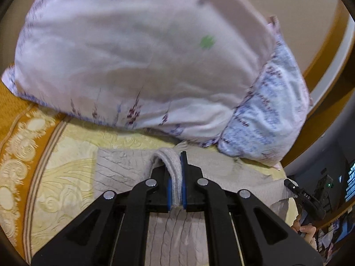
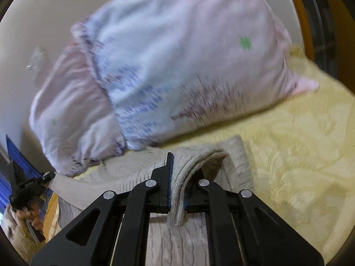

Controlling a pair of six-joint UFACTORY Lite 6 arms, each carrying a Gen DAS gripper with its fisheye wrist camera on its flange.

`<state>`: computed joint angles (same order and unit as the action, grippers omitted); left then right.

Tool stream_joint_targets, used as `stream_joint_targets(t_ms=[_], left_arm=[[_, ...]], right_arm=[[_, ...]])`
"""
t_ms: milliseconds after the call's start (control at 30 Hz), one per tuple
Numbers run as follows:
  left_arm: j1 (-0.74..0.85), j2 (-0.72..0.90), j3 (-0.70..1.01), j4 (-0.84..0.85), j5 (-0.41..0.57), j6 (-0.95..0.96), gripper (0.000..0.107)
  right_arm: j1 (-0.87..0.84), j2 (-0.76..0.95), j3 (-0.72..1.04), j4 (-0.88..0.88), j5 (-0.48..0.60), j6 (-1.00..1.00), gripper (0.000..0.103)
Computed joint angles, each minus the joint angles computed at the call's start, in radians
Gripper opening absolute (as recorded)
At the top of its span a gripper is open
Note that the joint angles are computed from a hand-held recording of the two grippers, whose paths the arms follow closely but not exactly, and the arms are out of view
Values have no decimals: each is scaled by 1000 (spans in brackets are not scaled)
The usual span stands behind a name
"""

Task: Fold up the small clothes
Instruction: 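Grasp the hem with both grippers and fold it up toward the collar, then lower the folded hem onto the sweater with both grippers and release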

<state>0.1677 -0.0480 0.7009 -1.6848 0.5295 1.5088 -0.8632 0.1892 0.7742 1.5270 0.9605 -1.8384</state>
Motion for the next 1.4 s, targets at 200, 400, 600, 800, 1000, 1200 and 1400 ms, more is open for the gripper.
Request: stream_joint_targets(t_ms=[200, 400, 600, 800, 1000, 1200, 1400], left_arm=[[2, 250, 128, -98, 11, 43, 6], [1, 404, 218, -93, 30, -38, 9], [15, 361, 192, -98, 56, -47, 50], [86, 196, 93, 68, 52, -148, 62], [192, 18, -74, 198, 54, -83, 59], [138, -166, -232, 211, -62, 19, 59], [61, -227, -305, 158, -161, 92, 59]], right_arm=[[94, 111, 74, 46, -100, 81, 7], [142, 204, 166, 7, -136, 237, 19], [122, 179, 155, 26, -87, 194, 48], [17, 66, 73, -59, -80, 116, 47], [-141, 53, 44, -191, -59, 19, 46], [-172, 52, -6, -203, -104, -90, 46], [-178, 81, -6, -204, -126, -123, 37]])
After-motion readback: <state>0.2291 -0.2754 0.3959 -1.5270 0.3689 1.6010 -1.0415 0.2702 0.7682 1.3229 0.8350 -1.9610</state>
